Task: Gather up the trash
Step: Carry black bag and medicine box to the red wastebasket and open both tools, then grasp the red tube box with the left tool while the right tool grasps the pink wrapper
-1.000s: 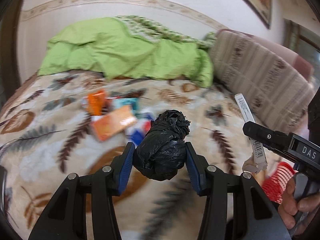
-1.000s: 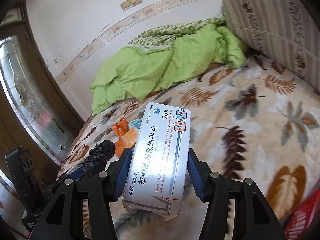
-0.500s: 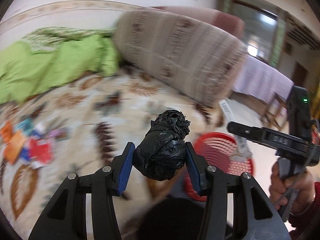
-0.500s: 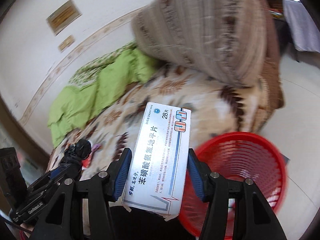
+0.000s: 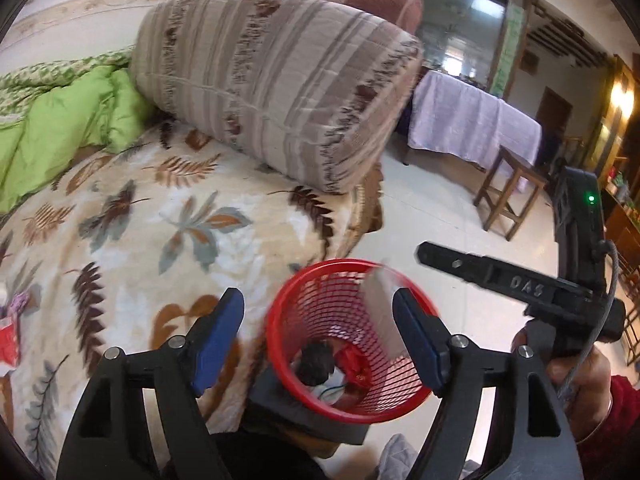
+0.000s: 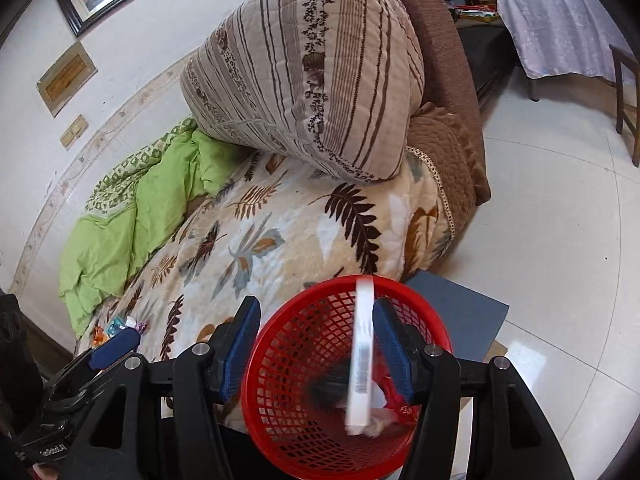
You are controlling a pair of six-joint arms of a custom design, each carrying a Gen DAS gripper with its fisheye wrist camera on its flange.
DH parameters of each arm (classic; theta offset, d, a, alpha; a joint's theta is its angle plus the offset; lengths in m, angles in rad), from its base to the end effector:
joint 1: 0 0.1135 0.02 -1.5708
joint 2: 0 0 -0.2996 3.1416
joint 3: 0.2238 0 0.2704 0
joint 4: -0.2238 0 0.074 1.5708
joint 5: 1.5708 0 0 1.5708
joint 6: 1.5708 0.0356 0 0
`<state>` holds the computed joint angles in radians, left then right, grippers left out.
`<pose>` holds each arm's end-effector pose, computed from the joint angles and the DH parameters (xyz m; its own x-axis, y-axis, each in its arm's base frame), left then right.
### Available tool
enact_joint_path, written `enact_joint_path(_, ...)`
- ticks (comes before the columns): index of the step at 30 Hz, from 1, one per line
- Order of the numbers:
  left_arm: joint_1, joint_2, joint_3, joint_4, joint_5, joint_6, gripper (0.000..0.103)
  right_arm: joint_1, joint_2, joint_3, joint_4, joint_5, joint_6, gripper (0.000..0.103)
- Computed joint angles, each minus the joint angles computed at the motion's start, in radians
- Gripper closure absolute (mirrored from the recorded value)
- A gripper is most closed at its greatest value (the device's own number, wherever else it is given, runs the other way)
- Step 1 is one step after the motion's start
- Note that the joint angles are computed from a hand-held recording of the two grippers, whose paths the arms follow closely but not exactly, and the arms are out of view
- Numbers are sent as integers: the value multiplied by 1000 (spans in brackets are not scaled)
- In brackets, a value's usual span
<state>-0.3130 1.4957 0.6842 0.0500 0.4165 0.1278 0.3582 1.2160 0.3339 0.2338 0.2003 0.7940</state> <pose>0.2807 -0.1060 0.1888 -0.5797 0.3101 -0.7535 0.6393 0.7465 -0.1846 0.2053 0.0693 0.1633 -0.5355 0.5458 -0.6445 0.2666 0.8333 0.4843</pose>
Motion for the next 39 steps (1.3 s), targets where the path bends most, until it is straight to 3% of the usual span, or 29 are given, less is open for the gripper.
enact_joint_path(5,189,-16,-17,-27,62,9,27,67,114,62,68,-25,-8,40)
enact_joint_path(14,547,61,5,-81,141,119,26,245,427,343,81,-77,-73,40)
enact_joint_path(19,736,179,95,-89,172,127,26,310,569,537,13,-100,-133,40)
enact_joint_path(25,860,394,314,-84,101,18,26,343,706,730,-61,-133,-180,40)
enact_joint_path(29,845,550,494,-160,82,-34,35,339,767,814,-95,-160,-184,40)
enact_joint_path(34,796,713,670,-228,28,-59,56,332,821,898,-137,-174,-196,40)
enact_joint_path(36,782,749,696,-237,30,-51,84,327,855,951,-166,-189,-199,40)
enact_joint_path(39,771,746,666,-198,32,-48,86,323,915,1048,-205,-212,-194,40)
